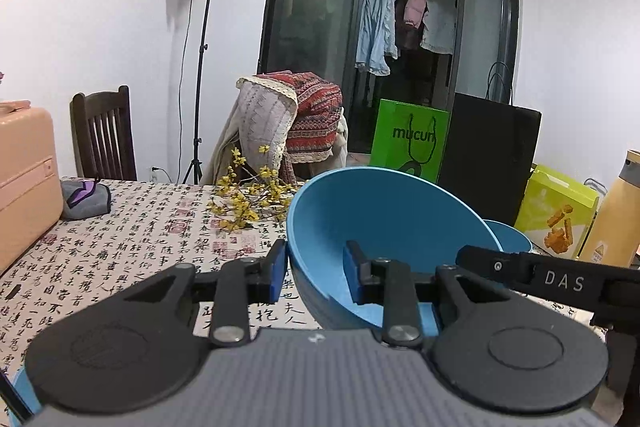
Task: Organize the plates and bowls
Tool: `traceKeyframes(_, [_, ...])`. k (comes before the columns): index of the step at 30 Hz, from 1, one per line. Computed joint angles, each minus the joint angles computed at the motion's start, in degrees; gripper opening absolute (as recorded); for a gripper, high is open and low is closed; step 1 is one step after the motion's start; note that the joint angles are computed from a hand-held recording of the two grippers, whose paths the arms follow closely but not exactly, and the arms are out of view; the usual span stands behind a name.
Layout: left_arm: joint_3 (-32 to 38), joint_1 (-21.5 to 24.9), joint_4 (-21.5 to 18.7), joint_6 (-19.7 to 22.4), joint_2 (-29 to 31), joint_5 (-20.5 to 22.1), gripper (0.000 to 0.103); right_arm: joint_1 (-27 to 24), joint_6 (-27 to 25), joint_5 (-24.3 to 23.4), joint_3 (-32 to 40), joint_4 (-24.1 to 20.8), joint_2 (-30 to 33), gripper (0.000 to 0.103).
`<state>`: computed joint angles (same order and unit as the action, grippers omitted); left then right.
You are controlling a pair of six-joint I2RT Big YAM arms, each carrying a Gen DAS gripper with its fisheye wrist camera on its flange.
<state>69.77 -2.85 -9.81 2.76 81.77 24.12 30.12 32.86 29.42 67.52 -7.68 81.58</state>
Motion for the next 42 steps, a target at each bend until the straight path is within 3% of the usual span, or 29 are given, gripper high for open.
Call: traceKeyframes(42, [-6.0,10.0,0.6,-0.1,-5.3,5.2,0.030,8.0,0.9,2.3,3.9,-0.2,4.3,0.021])
